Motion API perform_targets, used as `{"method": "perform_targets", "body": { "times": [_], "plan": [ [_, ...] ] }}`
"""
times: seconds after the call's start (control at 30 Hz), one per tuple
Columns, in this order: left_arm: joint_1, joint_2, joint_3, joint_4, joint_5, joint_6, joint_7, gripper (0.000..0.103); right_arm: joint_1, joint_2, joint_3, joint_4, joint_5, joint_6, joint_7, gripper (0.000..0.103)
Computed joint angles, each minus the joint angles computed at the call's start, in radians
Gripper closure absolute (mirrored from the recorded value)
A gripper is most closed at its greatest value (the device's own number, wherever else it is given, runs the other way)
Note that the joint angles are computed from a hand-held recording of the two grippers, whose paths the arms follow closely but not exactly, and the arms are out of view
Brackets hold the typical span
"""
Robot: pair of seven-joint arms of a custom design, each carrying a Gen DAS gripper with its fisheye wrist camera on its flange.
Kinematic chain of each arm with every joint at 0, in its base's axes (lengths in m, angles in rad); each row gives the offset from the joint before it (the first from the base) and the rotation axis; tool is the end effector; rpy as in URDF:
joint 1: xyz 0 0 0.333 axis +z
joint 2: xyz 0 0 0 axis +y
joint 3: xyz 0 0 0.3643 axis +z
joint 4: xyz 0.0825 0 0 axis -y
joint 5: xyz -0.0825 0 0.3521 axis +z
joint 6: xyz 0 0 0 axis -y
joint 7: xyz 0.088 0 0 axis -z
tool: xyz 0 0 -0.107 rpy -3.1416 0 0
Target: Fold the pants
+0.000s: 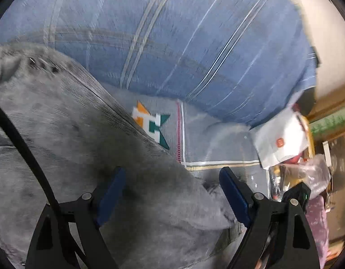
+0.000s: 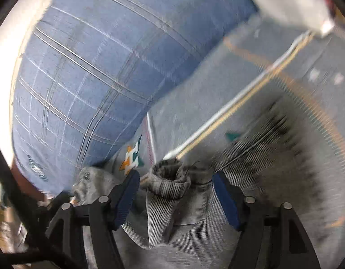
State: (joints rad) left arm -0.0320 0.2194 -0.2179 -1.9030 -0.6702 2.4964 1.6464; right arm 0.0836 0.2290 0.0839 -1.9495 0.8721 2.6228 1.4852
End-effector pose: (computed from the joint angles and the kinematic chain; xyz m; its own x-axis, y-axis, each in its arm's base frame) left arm 0.6066 -0.1401 0.4906 0.0584 -0.8329 0.5503 -0.9440 -0.2254 -0.2410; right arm 0.6147 0.0818 0.4702 -0.2551 -0.7380 -0.6247 -0.8509 0.4783 -0.2175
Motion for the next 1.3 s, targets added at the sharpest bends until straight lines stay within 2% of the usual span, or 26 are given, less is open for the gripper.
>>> {"method": "perform_targets", "body": {
  "times": [0.03,0.13,0.2,0.23,0.27,0.3,0.33,0.43,0.47,0.5,0.57,0.63,0.67,0.7,0.73,0.8,0.87,0.9,0.93,0.97,1.0,1.03,1.1,1.17,1.23,1.3],
  "plan": [
    [-0.014,0.030,0.013,0.031,0.053,-0.020,-0.061,0.018,0.001,0.005,0.000,0.005,-0.014,-0.022,0.003,0.082],
    [-0.040,0.107,0.047,0.114,0.195,-0.103,-0.256,0.018,-0.003,-0.044,0.007,-0.025,0.019,0.006,-0.064,0.088],
    [-0.027,0.118,0.040,0.105,0.185,-0.077,-0.315,0.020,0.002,-0.097,0.007,-0.055,0.056,0.043,-0.144,0.089],
    [-0.028,0.112,0.040,0.093,0.202,-0.060,-0.335,0.036,0.005,-0.116,0.006,-0.066,0.088,0.044,-0.189,0.090],
    [-0.045,0.104,0.056,0.083,0.261,-0.048,-0.388,0.060,0.012,-0.133,0.003,-0.078,0.102,0.042,-0.222,0.090],
    [-0.038,0.098,0.051,0.077,0.272,-0.051,-0.393,0.073,0.023,-0.143,-0.006,-0.088,0.081,0.037,-0.222,0.090],
    [-0.022,0.093,0.037,0.069,0.251,-0.043,-0.378,0.093,0.029,-0.140,-0.015,-0.087,0.073,0.028,-0.216,0.090],
    [0.025,0.011,-0.002,-0.033,0.111,0.081,-0.300,0.098,0.022,-0.123,-0.031,-0.066,0.122,-0.003,-0.237,0.091],
    [0.026,-0.017,-0.005,-0.064,0.047,0.110,-0.253,0.098,0.016,-0.123,-0.029,-0.062,0.181,-0.006,-0.287,0.091],
    [0.058,-0.073,-0.042,-0.119,-0.087,0.181,-0.142,0.098,0.011,-0.136,-0.024,-0.062,0.264,0.003,-0.372,0.091],
    [0.060,-0.163,-0.052,-0.200,-0.298,0.258,0.058,0.098,0.013,-0.176,-0.027,-0.078,0.396,0.012,-0.546,0.091],
    [0.038,-0.250,-0.038,-0.291,-0.479,0.288,0.200,0.098,0.025,-0.202,-0.043,-0.094,0.393,0.008,-0.600,0.091],
    [0.021,-0.281,-0.032,-0.337,-0.482,0.308,0.207,0.097,0.032,-0.197,-0.052,-0.095,0.298,-0.011,-0.570,0.090],
    [0.023,-0.310,-0.049,-0.394,-0.415,0.322,0.170,0.097,0.032,-0.188,-0.062,-0.090,0.193,-0.058,-0.528,0.090],
    [-0.001,-0.329,-0.031,-0.438,-0.321,0.302,0.114,0.096,0.031,-0.173,-0.072,-0.085,0.054,-0.129,-0.474,0.089],
    [-0.023,-0.358,-0.004,-0.504,-0.256,0.189,0.118,0.094,0.030,-0.157,-0.083,-0.094,-0.139,-0.209,-0.378,0.087],
    [-0.051,-0.386,0.052,-0.540,-0.311,0.077,0.196,0.080,0.024,-0.157,-0.086,-0.106,-0.225,-0.243,-0.352,0.077],
    [-0.061,-0.397,0.074,-0.544,-0.325,0.053,0.204,0.076,0.023,-0.165,-0.085,-0.119,-0.231,-0.222,-0.344,0.072],
    [-0.069,-0.419,0.093,-0.553,-0.350,0.059,0.213,0.065,0.022,-0.185,-0.085,-0.144,-0.221,-0.177,-0.338,0.060],
    [-0.078,-0.439,0.102,-0.558,-0.369,0.084,0.226,0.048,0.019,-0.202,-0.086,-0.163,-0.185,-0.140,-0.348,0.037],
    [-0.086,-0.452,0.107,-0.556,-0.376,0.117,0.237,0.039,0.017,-0.212,-0.088,-0.172,-0.149,-0.120,-0.359,0.029],
    [-0.095,-0.465,0.111,-0.559,-0.376,0.137,0.242,0.032,0.016,-0.224,-0.091,-0.184,-0.097,-0.093,-0.373,0.025],
    [-0.112,-0.487,0.121,-0.546,-0.366,0.167,0.262,0.032,0.015,-0.237,-0.099,-0.190,0.024,-0.079,-0.403,0.025],
    [-0.119,-0.460,0.114,-0.508,-0.308,0.180,0.211,0.032,0.018,-0.222,-0.100,-0.172,0.150,-0.095,-0.446,0.025],
    [-0.118,-0.404,0.110,-0.464,-0.248,0.174,0.131,0.032,0.024,-0.217,-0.094,-0.157,0.177,-0.123,-0.458,0.025],
    [-0.119,-0.360,0.106,-0.431,-0.228,0.187,0.084,0.032,0.040,-0.207,-0.079,-0.145,0.114,-0.108,-0.435,0.028]
  ]
}}
